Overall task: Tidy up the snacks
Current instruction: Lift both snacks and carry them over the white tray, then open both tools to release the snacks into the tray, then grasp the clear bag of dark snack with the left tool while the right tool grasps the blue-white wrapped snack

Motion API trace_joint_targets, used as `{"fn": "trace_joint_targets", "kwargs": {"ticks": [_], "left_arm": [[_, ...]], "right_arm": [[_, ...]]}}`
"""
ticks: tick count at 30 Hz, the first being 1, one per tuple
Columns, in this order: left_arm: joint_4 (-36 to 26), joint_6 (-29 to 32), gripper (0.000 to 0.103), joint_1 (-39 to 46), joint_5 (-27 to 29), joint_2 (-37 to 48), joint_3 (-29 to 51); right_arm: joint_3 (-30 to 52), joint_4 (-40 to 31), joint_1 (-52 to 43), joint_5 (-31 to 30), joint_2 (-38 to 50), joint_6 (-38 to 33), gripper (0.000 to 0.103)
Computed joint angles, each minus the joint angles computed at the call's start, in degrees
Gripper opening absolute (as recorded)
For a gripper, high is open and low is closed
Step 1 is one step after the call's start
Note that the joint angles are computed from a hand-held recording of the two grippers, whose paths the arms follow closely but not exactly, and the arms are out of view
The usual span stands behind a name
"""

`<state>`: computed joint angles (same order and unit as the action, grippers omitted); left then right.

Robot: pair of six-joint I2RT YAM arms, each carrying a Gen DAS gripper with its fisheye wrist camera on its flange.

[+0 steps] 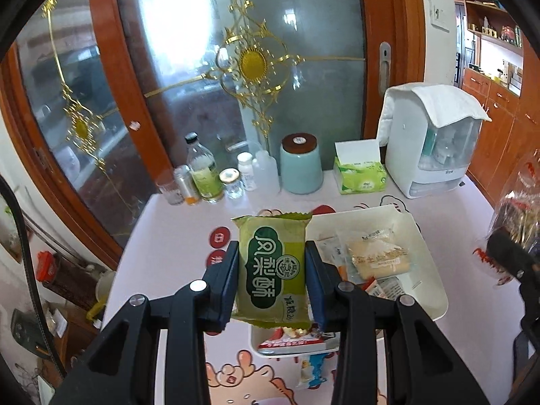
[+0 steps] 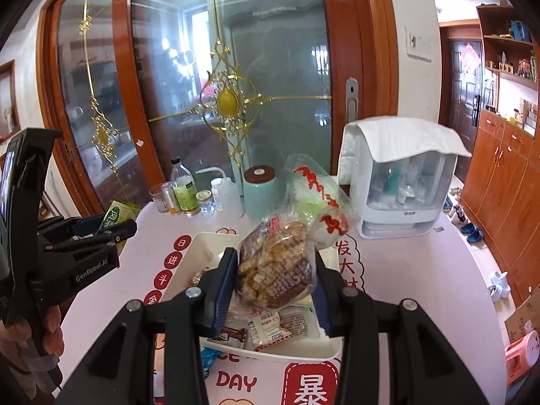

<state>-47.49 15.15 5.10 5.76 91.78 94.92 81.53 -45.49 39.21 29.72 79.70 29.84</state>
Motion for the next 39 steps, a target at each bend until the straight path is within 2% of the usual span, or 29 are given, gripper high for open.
{"fn": "trace_joint_targets", "kwargs": {"ticks": [9, 21, 22, 23, 24, 25, 26, 29, 39], "left_arm": [[0.2, -1.9, 0.035, -3.1, -0.7, 8.3, 3.8], [1.7, -3.5, 0.035, -5.4, -0.8, 15.8, 6.3], [1.8, -3.6, 0.040, -5.5, -1.0, 16.0, 6.4], [1.9, -3.8, 0.060, -5.6, -1.0, 16.5, 6.5], [1.6, -3.6, 0.076, -5.6, -0.9, 17.0, 6.9], [1.8, -3.7, 0.098, -5.8, -1.5, 17.6, 6.8], [2.7, -3.8, 0.101, -5.8, -2.0, 17.6, 6.3], [3.1, -2.9, 0.101, -5.6, -2.1, 18.0, 5.4], [4.0, -2.7, 0.101, -4.3, -1.4, 15.4, 1.8]], "right_arm": [[-0.4, 2.4, -5.8, -4.8, 5.1, -0.4, 0.042], [0.2, 5.0, -9.1, -7.9, 12.2, -1.4, 0.042], [0.5, 4.9, -9.3, -8.2, 12.7, -1.4, 0.044], [0.8, 4.8, -9.6, -8.7, 13.4, -1.5, 0.044], [0.9, 5.0, -9.7, -8.9, 14.0, -1.7, 0.044], [1.3, 5.0, -9.9, -8.8, 14.8, -2.3, 0.046], [2.0, 4.3, -9.9, -8.6, 16.0, -2.9, 0.048], [3.5, 1.9, -10.4, -8.6, 19.0, -3.3, 0.050], [0.0, 3.1, -11.4, -11.3, 17.5, -2.4, 0.050]]}}
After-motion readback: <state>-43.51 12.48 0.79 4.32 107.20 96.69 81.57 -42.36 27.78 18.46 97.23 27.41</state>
